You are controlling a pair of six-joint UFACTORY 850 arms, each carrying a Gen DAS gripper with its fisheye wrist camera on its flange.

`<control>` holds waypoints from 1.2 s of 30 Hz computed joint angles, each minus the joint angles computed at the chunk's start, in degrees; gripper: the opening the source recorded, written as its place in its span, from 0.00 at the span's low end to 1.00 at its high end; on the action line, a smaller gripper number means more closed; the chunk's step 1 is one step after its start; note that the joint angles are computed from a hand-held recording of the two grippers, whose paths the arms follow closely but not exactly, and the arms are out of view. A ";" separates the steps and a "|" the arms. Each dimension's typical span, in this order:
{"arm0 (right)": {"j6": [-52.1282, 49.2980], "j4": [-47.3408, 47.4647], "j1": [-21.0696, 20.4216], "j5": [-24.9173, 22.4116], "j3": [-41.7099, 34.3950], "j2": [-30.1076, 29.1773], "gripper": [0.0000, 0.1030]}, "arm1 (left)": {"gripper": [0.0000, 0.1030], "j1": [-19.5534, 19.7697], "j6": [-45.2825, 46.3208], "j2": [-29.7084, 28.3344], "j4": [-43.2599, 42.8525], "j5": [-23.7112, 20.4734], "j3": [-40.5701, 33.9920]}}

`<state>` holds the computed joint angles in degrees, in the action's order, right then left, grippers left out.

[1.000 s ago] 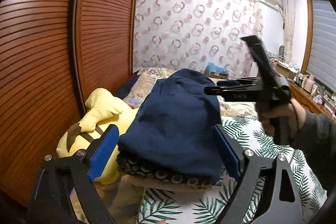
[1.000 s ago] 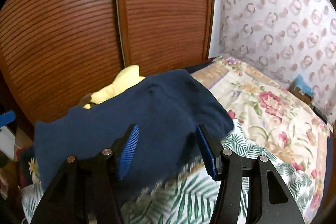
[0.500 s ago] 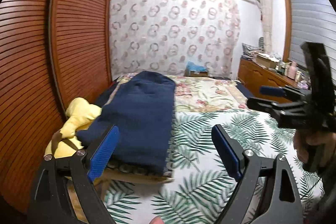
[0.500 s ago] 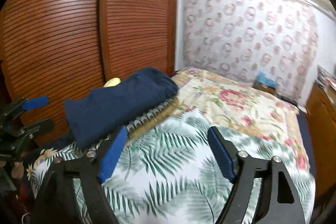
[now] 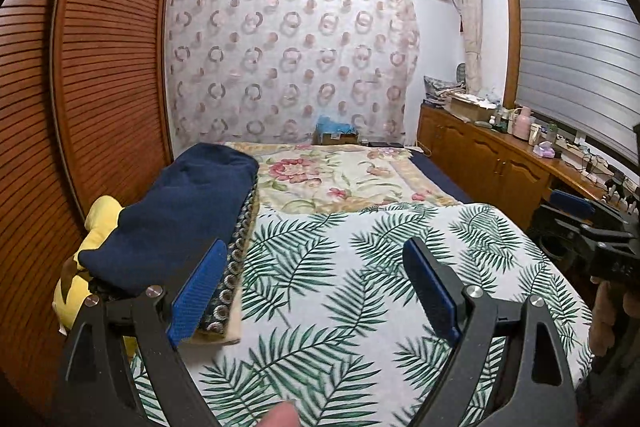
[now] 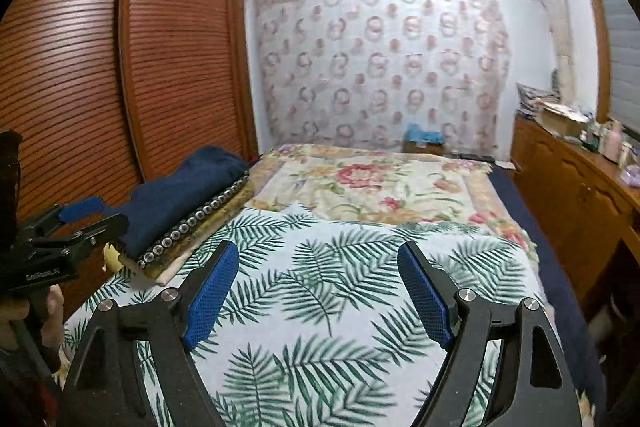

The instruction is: Fold small clothes

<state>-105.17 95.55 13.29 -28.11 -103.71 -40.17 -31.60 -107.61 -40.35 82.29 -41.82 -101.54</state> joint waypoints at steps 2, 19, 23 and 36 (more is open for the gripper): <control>-2.68 3.50 0.08 0.95 1.81 1.31 0.80 | 0.87 -0.44 1.20 -0.63 -0.62 -0.50 -1.54; -27.15 31.23 3.21 2.98 9.02 2.18 0.81 | 0.87 -1.94 4.94 -3.05 -1.11 -1.94 -7.38; -25.90 30.17 2.96 2.91 9.08 2.31 0.80 | 0.87 -1.93 4.99 -3.00 -0.96 -2.16 -7.26; -21.20 25.27 1.84 3.13 7.22 1.73 0.80 | 0.87 -1.98 4.94 -3.07 -0.94 -2.31 -7.36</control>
<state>-126.37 120.82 15.12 -24.98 -96.49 -38.44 -33.58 -102.66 -43.42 81.35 -44.13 -108.90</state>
